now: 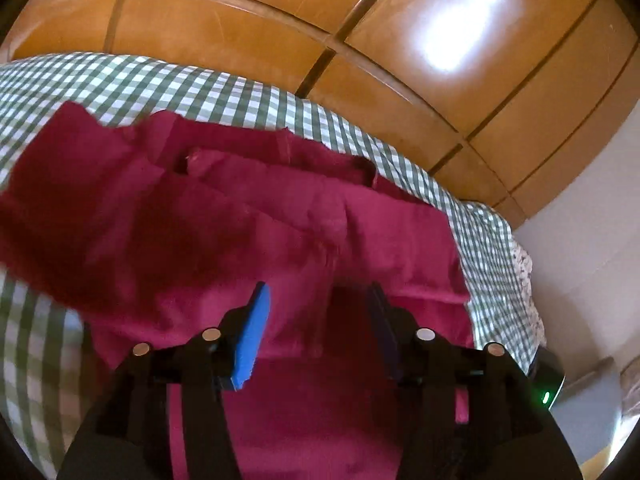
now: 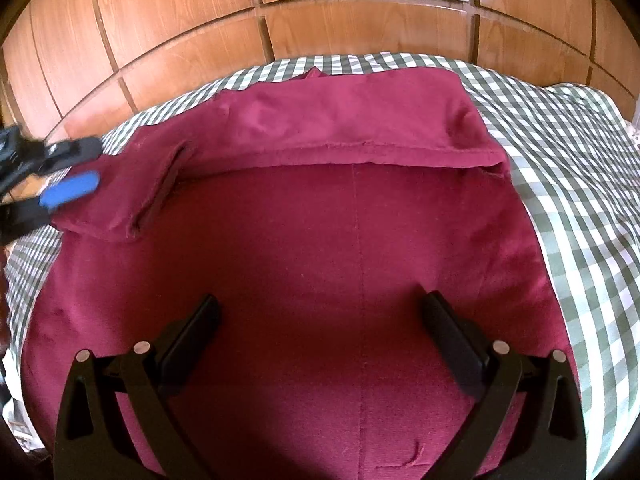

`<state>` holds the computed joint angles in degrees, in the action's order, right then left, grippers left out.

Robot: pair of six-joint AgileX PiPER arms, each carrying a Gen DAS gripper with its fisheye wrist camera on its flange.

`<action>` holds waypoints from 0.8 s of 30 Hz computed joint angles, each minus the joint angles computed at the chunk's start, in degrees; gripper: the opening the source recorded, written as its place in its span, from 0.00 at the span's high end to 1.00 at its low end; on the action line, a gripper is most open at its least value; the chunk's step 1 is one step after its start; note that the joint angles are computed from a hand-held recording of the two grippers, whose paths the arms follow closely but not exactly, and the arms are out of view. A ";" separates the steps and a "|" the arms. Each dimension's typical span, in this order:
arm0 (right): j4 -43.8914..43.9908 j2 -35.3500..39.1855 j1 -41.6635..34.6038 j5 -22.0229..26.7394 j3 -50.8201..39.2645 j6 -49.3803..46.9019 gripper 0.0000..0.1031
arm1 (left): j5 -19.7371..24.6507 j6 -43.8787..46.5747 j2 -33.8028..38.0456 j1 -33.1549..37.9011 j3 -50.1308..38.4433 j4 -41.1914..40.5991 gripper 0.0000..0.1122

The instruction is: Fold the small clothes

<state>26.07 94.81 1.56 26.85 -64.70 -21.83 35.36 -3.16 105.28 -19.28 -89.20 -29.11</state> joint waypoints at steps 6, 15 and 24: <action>15.41 1.71 -3.00 12.40 -7.89 -8.17 0.29 | -4.31 -3.52 -8.32 3.73 10.64 6.46 0.56; 5.46 21.99 10.82 24.12 -38.58 9.37 0.57 | -5.83 -21.02 -15.03 7.88 20.49 22.31 0.42; 1.47 15.03 9.94 23.44 -46.75 6.77 0.94 | -3.49 -33.76 -7.90 5.89 13.32 32.99 0.36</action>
<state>27.54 109.84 11.50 50.29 -111.45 -15.06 31.87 -36.92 97.37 -13.39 -75.88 3.88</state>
